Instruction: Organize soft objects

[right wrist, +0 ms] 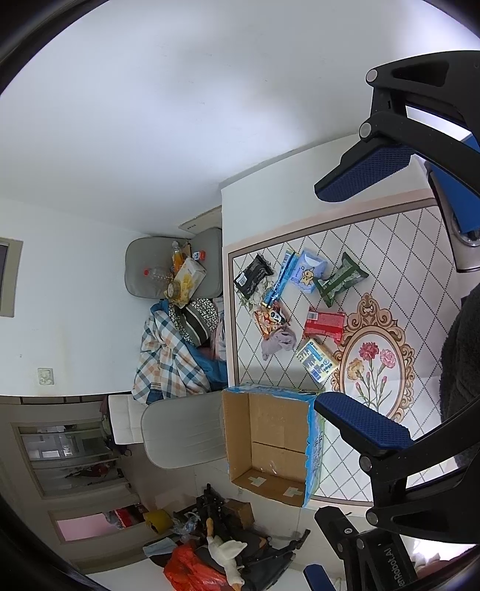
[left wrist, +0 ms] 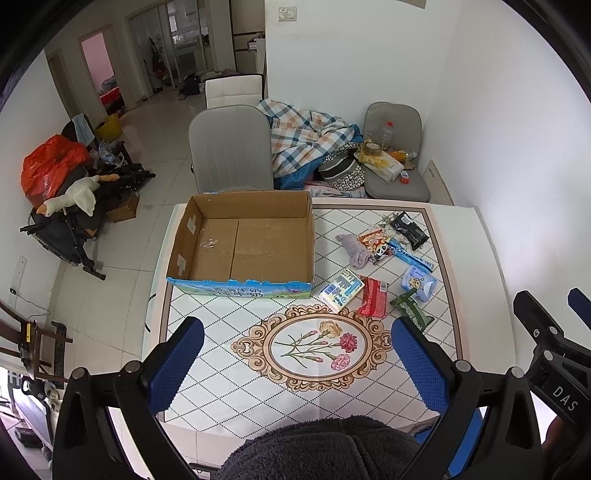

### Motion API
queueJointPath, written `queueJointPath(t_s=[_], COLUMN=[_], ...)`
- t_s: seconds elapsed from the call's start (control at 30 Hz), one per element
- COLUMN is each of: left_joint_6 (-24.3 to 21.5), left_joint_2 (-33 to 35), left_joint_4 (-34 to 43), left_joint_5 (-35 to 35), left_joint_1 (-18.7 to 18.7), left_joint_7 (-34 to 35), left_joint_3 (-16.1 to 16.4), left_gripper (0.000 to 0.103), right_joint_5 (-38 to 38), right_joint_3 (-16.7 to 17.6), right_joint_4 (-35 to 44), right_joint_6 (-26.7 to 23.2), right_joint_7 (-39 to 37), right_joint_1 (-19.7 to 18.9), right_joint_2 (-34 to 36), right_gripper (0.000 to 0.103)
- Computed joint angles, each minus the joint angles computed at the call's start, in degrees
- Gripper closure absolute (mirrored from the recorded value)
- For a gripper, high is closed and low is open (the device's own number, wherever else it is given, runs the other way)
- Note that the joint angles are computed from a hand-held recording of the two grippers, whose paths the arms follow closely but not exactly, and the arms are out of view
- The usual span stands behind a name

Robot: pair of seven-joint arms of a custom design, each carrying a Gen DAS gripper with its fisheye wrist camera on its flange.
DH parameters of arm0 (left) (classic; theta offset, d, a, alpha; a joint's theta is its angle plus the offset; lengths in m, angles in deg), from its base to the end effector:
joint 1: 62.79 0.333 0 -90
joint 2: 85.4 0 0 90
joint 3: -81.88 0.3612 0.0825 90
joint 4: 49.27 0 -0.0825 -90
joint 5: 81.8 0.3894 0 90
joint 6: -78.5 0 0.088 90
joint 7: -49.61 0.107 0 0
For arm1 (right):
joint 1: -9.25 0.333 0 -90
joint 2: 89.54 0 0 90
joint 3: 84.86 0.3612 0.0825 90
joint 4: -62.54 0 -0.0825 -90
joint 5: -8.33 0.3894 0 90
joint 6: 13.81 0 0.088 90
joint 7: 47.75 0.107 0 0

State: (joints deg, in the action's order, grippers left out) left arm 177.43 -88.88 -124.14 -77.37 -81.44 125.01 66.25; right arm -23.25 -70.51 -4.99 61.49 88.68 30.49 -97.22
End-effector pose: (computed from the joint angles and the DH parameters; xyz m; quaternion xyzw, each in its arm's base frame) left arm 0.4388 -0.3003 0.8459 -0.5601 0.7925 -0.2054 0.1267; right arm 0.3816 0.2142 0.9054 -0.5262 0.7968 -0.2760 0.1098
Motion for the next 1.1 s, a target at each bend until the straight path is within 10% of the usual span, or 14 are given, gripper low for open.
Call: queueJointPath(t_s=[1.1], left_joint_6=[1.72], left_joint_2=[-1.77], left_joint_4=[-0.77], left_joint_5=[0.75], left_joint_1=[0.27], left_joint_7=[0.12], left_joint_3=[-0.03], left_gripper=[0.0], right_joint_5=[-1.93], right_joint_3=[1.44], right_joint_4=[0.07], right_joint_6=[1.27], right_joint_7=[0.84], right_joint_1=[-0.29], right_joint_2=[-1.05], right_gripper=[0.0])
